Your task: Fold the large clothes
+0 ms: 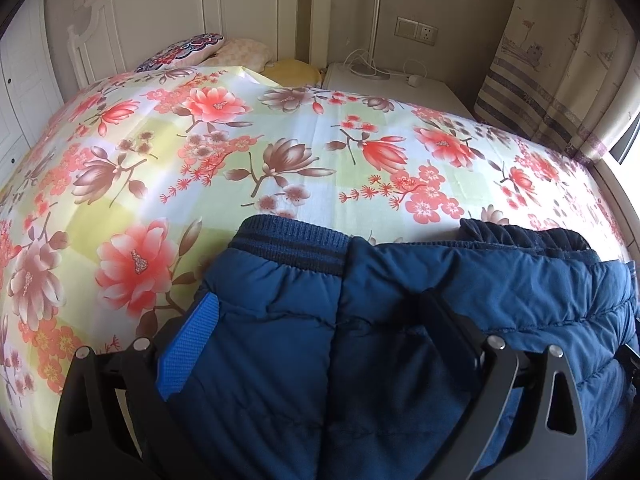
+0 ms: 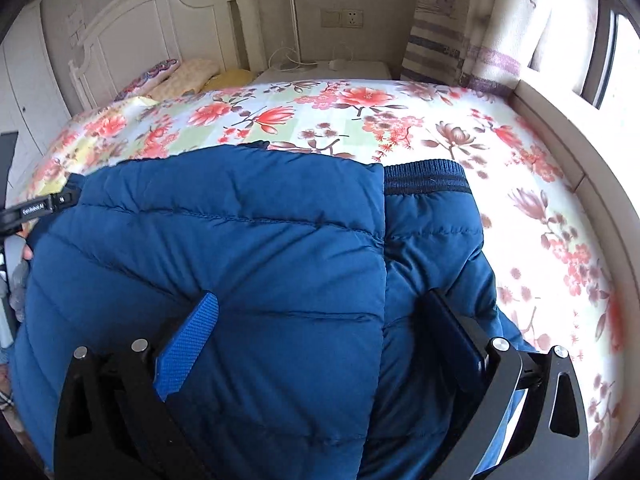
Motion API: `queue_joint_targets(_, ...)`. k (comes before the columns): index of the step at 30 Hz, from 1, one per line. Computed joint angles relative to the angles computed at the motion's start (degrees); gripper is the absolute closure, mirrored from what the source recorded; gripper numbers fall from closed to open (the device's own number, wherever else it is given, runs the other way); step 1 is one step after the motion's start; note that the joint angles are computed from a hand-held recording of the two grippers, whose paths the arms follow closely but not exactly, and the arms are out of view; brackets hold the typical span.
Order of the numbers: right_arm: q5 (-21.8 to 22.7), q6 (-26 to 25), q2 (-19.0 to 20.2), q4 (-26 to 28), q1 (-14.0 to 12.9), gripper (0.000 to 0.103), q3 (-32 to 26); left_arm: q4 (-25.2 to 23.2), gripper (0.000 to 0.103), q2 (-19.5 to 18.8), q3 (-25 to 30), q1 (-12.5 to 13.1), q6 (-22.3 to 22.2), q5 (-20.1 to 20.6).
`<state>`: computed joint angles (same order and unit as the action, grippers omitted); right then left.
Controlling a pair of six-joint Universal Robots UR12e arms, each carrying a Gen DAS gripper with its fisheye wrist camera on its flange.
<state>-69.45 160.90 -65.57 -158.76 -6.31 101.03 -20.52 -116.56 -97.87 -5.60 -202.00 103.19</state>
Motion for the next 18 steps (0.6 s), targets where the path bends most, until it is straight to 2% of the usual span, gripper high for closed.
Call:
queue_joint_targets(2,-0.93,1.25,-1.57,-3.87,-0.46,0.006,1.89,3.50,0.005,1.64,-1.81,-0.47,-0.78,-0.19)
queue_joint_targets(4,2.56,-0.27,-3.83,-6.94,-0.89,0.006,4.47,7.50,0.004,3.69,-4.05,-1.06,-0.11,-3.37)
queue_joint_targets(6,5.19,-4.46,-6.12,-8.34,-0.59,0.005,6.81,9.74,0.004,5.17,-5.49,-2.84,2.63,-4.47)
queue_joint_targets(8,6.35,-9.58,-7.42,-9.08,0.20,0.005,8.56,11.21,0.002,5.28,-6.05,-4.91,6.04,-3.92)
queue_joint_targets(9,6.01,-12.58,-7.67,-8.52,0.98,0.005,9.24,11.21,0.002,4.95,-6.02,-5.71,7.48,-3.68)
queue_joint_targets(11,1.17,-16.44,-6.59,-6.35,3.17,0.005,9.22,6.95,0.002,2.73,-4.67,-7.89,10.81,-0.42)
queue_joint_targets(12,1.03,-16.50,-5.76,-6.76,3.50,0.005,9.31,6.54,0.002,1.70,-4.41,-8.32,11.38,0.66)
queue_joint_targets(13,2.08,-15.52,-5.46,-6.79,3.18,0.005,9.16,8.53,0.002,1.31,-4.75,-8.56,10.99,1.27)
queue_joint_targets(16,3.21,-14.68,-5.48,-4.76,2.63,0.005,8.57,8.39,0.002,1.68,-5.24,-7.82,9.59,-1.58)
queue_joint_targets(18,2.03,-14.38,-6.06,-5.55,2.57,0.005,9.11,7.84,0.002,2.35,-5.79,-7.64,8.69,-2.14)
